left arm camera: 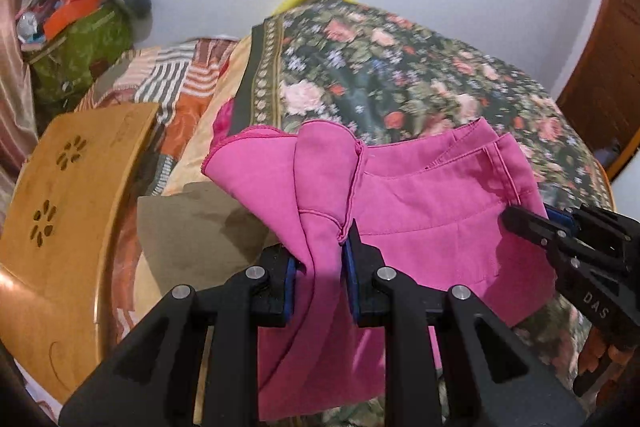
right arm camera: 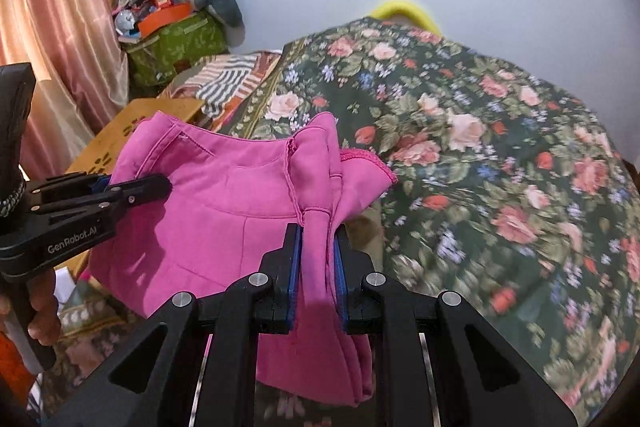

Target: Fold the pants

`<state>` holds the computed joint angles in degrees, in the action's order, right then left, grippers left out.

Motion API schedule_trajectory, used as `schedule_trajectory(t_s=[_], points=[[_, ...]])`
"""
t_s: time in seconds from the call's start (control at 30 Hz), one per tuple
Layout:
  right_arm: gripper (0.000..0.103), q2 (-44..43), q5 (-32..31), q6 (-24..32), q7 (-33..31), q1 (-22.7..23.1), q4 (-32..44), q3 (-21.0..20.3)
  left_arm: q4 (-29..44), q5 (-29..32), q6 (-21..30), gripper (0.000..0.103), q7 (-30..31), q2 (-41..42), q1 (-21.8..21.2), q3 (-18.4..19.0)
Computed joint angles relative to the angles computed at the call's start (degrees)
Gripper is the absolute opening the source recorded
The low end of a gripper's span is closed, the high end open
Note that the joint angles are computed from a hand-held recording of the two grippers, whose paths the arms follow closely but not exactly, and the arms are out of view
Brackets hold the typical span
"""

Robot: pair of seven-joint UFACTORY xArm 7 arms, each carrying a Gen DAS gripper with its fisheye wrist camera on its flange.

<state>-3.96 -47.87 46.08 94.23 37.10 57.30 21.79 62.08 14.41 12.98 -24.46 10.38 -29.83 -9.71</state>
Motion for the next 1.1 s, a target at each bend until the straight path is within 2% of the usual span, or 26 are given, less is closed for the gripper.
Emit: schedule_trajectory(t_s=[0.2,0.27,0.33,0.4,0.43,0.5,0.57,0.63,0.87,1.1], points=[[0.016,4.5,3.6,-0.7,-7.2,0.2,1.4,-2.3,6.2,-8.9,5.3,0.026,6.1,8.5,3.2,-2.2],[0.021,4.1,4.5,-1.1,-8.0,0.4,0.2,-2.7,5.7,-9.3,4.5,0.041,5.3,8.9,2.6,-0.9],[0.025,2.9,5.6,-1.2,-8.2,0.4,-1.4,-2.8,4.4,-9.1,3.4,0.047,4.7,8.1,2.4,-0.1],[0.03,0.7,7.7,-2.6,-8.6,0.2,-3.9,-2.7,3.5,-7.2,3.8,0.047,3.6,7.1,1.4,1.3],[0.035,-0.1,8.3,-2.0,-8.6,0.1,-4.6,-2.2,3.0,-5.7,4.1,0.048,3.0,6.5,0.9,2.1],[0.036,-1.2,9.3,-2.4,-10.2,-0.4,-5.8,-1.8,1.5,-1.9,4.7,0.053,1.1,4.8,-0.2,3.7],[0.036,-2.1,10.1,-0.7,-11.3,-0.4,-6.1,-0.8,0.0,4.9,5.9,0.054,-3.8,2.9,-2.1,6.3],[0.037,-2.8,11.0,1.4,-12.3,-0.2,-6.0,0.2,-1.2,10.4,7.8,0.054,-7.3,1.2,-2.4,7.0],[0.039,-6.7,12.9,6.1,-11.2,1.0,-4.9,3.3,-8.1,12.6,10.5,0.054,-7.8,-8.7,1.8,1.6],[0.039,-10.4,10.2,16.9,-8.6,2.5,2.8,9.6,-15.3,2.3,10.5,0.054,-0.2,-27.4,2.4,-4.0]])
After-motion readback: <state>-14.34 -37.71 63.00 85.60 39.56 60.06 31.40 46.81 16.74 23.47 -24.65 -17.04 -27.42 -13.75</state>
